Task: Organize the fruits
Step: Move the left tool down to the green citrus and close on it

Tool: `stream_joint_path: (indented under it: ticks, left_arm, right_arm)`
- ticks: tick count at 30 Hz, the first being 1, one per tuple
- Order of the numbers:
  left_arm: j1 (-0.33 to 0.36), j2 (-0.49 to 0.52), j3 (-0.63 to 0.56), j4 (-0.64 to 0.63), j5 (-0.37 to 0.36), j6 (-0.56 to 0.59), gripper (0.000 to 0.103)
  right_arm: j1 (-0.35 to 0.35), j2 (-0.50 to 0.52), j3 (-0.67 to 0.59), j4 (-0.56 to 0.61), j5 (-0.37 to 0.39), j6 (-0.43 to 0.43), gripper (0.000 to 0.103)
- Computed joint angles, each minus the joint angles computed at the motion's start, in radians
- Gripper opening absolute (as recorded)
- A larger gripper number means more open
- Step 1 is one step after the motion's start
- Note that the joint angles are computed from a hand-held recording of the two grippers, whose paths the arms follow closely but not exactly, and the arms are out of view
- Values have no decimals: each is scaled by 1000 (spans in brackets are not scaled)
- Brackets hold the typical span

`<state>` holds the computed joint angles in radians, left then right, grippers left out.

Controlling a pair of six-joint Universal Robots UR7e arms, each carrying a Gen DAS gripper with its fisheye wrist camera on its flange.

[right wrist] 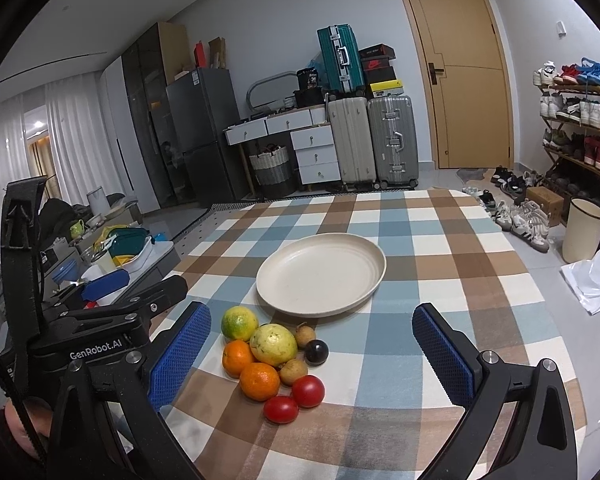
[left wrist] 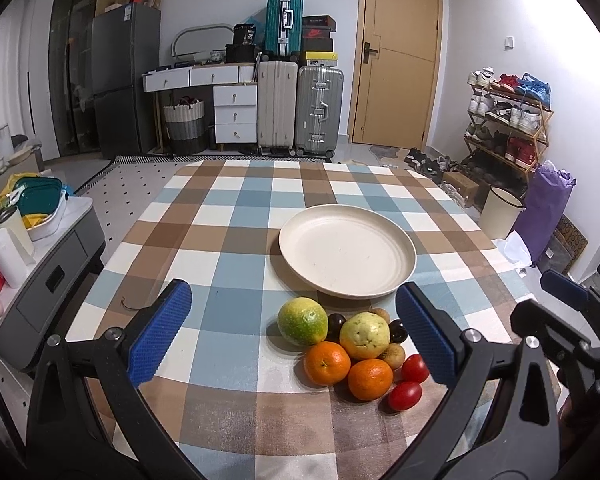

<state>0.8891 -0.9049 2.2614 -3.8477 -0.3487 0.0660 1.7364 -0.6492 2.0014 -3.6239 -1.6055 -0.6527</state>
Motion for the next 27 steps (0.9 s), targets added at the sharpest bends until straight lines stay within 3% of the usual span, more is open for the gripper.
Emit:
stream_joint_path:
  ticks: [4, 16, 27]
  left_arm:
    - [34, -3, -16, 23, -30, -5, 102]
    - [197, -63, -62, 228, -240, -118, 102]
    - [338, -59, -167, 407, -393, -173, 102]
  right_arm:
    - [-5, 11, -18, 29, 6, -8, 103]
    - [-39, 50, -67, 111, 78, -38, 103]
    - [-48, 103, -150, 199, 63, -41, 103]
